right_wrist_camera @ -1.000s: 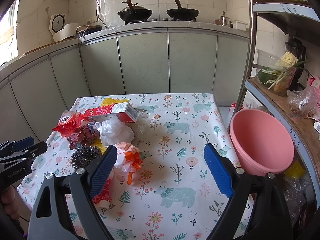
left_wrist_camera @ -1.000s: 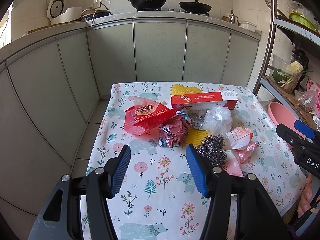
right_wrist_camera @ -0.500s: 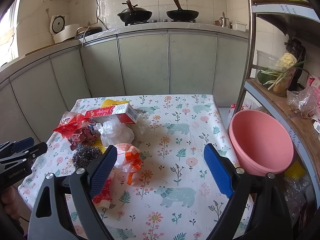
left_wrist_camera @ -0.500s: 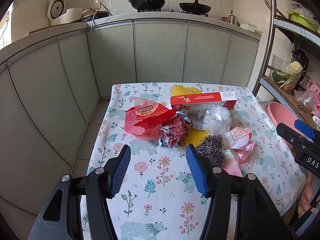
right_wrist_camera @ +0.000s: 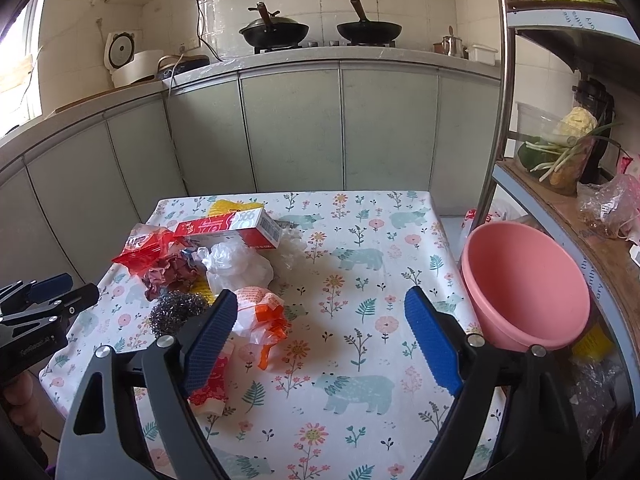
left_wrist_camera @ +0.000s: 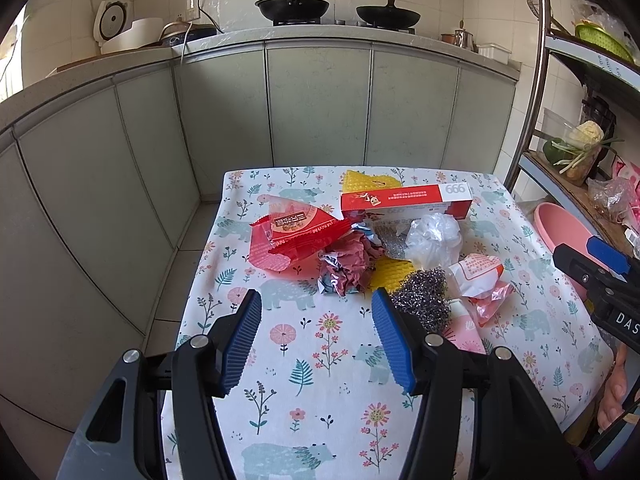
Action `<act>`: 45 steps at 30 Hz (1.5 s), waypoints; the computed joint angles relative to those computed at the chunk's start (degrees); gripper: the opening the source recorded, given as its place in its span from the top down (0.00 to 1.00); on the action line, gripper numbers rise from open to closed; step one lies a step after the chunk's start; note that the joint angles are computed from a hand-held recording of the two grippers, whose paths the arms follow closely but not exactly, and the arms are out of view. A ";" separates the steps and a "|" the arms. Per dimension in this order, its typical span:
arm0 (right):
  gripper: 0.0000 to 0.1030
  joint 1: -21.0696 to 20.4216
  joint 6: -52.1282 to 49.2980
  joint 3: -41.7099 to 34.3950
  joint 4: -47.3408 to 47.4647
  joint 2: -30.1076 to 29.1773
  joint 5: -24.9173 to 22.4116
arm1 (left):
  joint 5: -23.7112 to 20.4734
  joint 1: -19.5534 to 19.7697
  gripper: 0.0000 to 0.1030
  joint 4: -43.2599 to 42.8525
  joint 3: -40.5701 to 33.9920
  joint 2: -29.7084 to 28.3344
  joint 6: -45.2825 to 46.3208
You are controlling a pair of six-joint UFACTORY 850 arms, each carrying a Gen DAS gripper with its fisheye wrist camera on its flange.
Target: Collect trash
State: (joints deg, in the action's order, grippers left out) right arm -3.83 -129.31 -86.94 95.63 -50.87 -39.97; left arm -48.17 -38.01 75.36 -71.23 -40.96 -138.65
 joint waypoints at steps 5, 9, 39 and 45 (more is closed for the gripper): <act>0.22 -0.13 1.85 -0.94 -2.48 -0.61 -0.85 | 0.18 0.09 0.45 0.94 0.95 0.57 -1.09; 0.24 -0.23 3.41 -1.75 -4.29 -1.14 -1.59 | 0.44 0.55 0.45 1.65 2.13 1.02 -1.56; 0.38 0.55 25.11 -16.43 -24.65 -10.01 -8.69 | 19.67 12.67 0.87 31.91 5.30 0.48 -22.92; 0.38 0.71 26.15 -16.93 -25.80 -10.32 -8.97 | 18.06 11.66 0.99 33.89 5.44 0.65 -23.87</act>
State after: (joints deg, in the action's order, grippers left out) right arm -3.12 -103.16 -103.87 69.84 -61.19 -48.94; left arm -30.11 -26.36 109.26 -65.79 -40.30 -162.52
